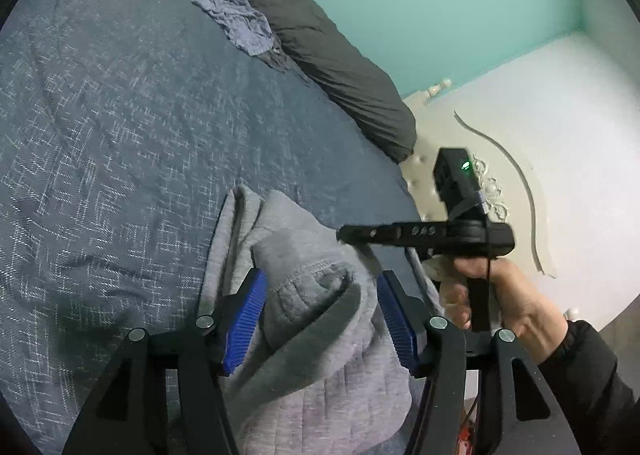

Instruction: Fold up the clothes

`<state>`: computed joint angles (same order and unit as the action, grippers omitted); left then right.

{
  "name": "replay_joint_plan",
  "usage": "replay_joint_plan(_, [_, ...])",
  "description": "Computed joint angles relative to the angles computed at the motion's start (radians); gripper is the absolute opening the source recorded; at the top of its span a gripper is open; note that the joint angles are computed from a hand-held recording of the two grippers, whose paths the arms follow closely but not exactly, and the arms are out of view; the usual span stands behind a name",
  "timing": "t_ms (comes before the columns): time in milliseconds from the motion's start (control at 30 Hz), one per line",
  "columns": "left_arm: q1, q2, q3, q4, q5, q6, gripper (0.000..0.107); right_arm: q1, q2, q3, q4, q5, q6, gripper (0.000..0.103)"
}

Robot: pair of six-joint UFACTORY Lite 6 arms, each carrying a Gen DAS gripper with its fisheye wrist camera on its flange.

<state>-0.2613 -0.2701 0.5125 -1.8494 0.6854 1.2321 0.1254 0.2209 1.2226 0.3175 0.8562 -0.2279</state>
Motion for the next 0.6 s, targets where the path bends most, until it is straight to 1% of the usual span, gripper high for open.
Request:
replay_joint_plan(67, [-0.023,0.009,0.014,0.018,-0.023,-0.017,0.062,0.001,-0.032,-0.006,-0.005,-0.004,0.012,0.012])
replay_joint_plan(100, [-0.034,0.006,0.01,0.016,-0.027,-0.02,0.062,0.0,-0.043,-0.007,0.001,0.002,0.015,0.022])
replay_joint_plan(133, [-0.043,0.024,0.014,-0.004,-0.019,-0.003,0.062,0.001,-0.046,-0.004,0.01,0.013,0.016,0.037])
replay_joint_plan(167, [-0.053,0.04,0.018,-0.023,-0.017,0.014,0.062,0.006,-0.043,0.002,0.005,0.023,0.027,0.04])
replay_joint_plan(233, [-0.07,0.062,0.025,-0.056,-0.034,0.048,0.061,0.034,-0.014,0.029,-0.031,0.033,0.065,0.04])
replay_joint_plan(300, [-0.078,0.081,0.031,-0.081,-0.037,0.076,0.061,0.066,0.05,0.088,-0.083,0.045,0.112,0.04])
replay_joint_plan(367, [-0.083,0.1,0.038,-0.089,-0.041,0.097,0.041,0.099,0.089,0.109,-0.102,0.045,0.123,0.04])
replay_joint_plan(400, [-0.09,0.101,0.039,-0.088,-0.053,0.105,0.023,0.11,0.094,0.105,-0.111,0.043,0.118,0.037])
replay_joint_plan(433, [-0.095,0.095,0.036,-0.087,-0.067,0.112,0.017,0.119,0.089,0.097,-0.123,0.039,0.112,0.026])
replay_joint_plan(467, [-0.1,0.089,0.034,-0.086,-0.081,0.119,0.015,0.129,0.084,0.089,-0.135,0.035,0.106,0.02])
replay_joint_plan(500, [-0.103,0.084,0.033,-0.085,-0.089,0.126,0.012,0.136,0.076,0.08,-0.149,0.032,0.099,0.011])
replay_joint_plan(533, [-0.099,0.074,0.031,-0.084,-0.085,0.129,0.011,0.139,0.063,0.07,-0.163,0.028,0.089,0.005])
replay_joint_plan(600, [-0.099,0.035,0.022,-0.076,-0.089,0.124,0.01,0.123,0.021,0.043,-0.155,0.024,0.05,0.005])
